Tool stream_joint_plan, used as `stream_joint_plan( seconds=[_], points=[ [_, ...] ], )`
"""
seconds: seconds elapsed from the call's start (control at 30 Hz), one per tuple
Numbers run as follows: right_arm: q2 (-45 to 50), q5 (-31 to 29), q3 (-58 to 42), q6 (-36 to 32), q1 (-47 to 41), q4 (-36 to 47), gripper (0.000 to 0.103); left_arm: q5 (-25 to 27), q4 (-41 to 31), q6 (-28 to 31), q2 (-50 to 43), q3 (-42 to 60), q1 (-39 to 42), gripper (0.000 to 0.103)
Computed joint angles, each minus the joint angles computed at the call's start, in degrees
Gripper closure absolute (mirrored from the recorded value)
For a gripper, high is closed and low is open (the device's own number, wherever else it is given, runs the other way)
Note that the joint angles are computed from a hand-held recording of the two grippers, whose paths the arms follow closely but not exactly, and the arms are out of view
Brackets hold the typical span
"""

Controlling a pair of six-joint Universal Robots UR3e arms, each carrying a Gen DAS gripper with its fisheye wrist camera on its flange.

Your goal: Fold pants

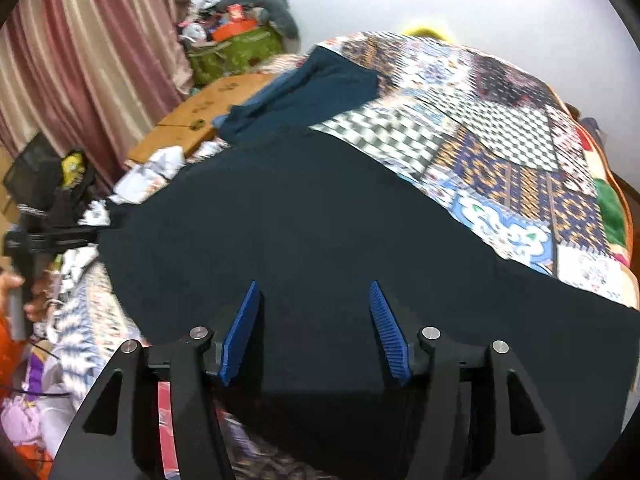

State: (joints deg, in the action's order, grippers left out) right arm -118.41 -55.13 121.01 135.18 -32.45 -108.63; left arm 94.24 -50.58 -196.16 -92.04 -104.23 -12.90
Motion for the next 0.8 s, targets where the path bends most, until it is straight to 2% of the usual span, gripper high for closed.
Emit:
stream_joint_plan(
  seconds=[0.07,0.13,0.2,0.37,0.6,0.7,0.73,0.8],
  points=[
    [-1.3,0.3,0.2,-2.1,-4.8,3.7,0.042,0.6,-1.4,1.4,1.3,0.3,0.3,0.070],
    [-2.8,-0.1,0.2,-4.3,-9.4,7.2,0.042,2.0,-1.5,1.5,2.6,0.3,0.2,0.048],
    [-3.6,-1.9,0.6,-5.9,-13.8,9.3,0.041,3.8,-0.8,1.4,3.5,0.3,0.0,0.037],
    [-7.1,-5.6,1.1,-13.5,-25.2,16.6,0.042,3.2,-2.4,1.2,1.1,5.1,0.2,0.037],
    [-14.5,-4.0,-5.7,-27.8,-42.4,35.9,0.041,0.8,-4.9,2.8,-10.3,19.5,-5.6,0.029],
    [-17.4,-2.4,-10.7,-38.2,-54.5,50.3,0.041,-0.3,-8.2,4.8,-17.3,28.2,-9.3,0.029],
    [-18.6,-2.3,-12.8,-43.5,-60.2,56.6,0.041,-0.2,-9.2,5.5,-19.5,31.1,-10.5,0.029],
    [-20.0,-2.3,-14.6,-48.6,-66.5,63.1,0.041,3.2,-9.6,6.1,-24.1,37.1,-13.9,0.028]
  ],
)
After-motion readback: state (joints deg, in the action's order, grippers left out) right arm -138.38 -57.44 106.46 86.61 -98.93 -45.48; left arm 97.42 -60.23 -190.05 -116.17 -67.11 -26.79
